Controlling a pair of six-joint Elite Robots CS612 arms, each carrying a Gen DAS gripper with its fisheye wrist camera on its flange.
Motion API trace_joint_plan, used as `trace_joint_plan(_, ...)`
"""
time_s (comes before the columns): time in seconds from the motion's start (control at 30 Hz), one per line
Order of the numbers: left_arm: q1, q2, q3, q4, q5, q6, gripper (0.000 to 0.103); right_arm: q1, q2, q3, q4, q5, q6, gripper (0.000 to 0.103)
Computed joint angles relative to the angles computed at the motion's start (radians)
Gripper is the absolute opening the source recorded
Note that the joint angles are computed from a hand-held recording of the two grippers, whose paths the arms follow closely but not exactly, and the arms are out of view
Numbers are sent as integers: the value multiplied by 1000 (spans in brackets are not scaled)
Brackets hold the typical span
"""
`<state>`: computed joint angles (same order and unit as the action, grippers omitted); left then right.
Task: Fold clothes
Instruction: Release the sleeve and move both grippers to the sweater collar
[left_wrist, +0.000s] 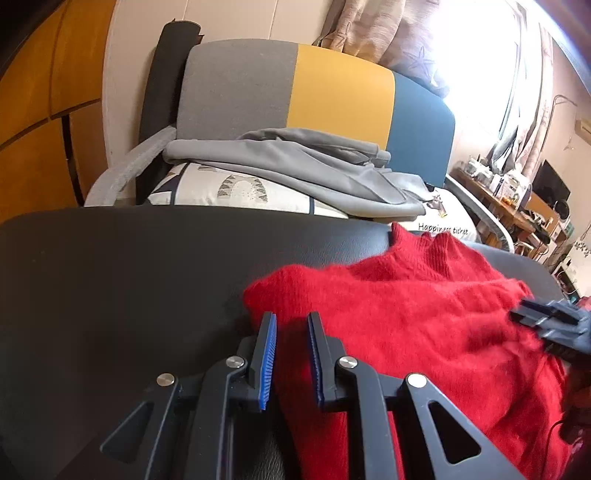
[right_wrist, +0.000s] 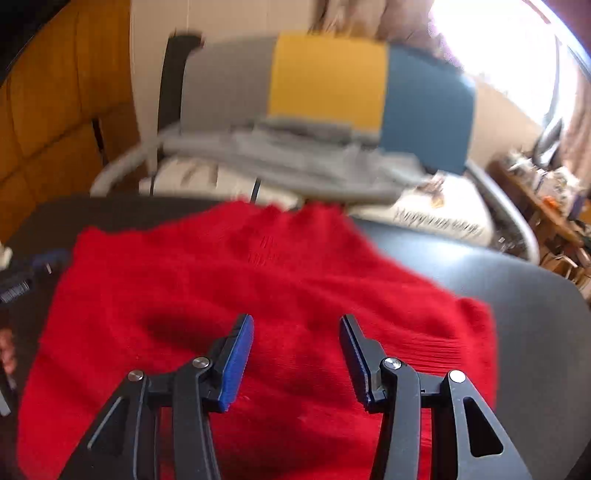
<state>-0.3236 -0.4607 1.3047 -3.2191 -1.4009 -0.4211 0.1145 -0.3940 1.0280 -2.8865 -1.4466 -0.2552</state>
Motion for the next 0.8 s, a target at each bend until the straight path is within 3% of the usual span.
trace_joint_plan(0.07,4,12,-30,38,-14,20,16,3,24,-41,60,-27,7,50)
trace_joint_plan(0.2,5,40,-87,134,-39,68,17,-13,34,-30,16,-41,77,67)
trace_joint_plan(0.5,7,40,-99,167,-35,73,20,-22,32,-10,-37,3,119,72)
trace_joint_plan(0.6,-14,8,-44,110,36,64,18,-25,30,0,-48,21,125,73)
trace_joint_plan(0.67,-27,-10,3,19,2,70,18,-25,34,-10,-40,21,124,74)
trace_joint_plan(0.8,-56,-30,52,8,-3,98,18,-31,22,-13,10,50,121,74)
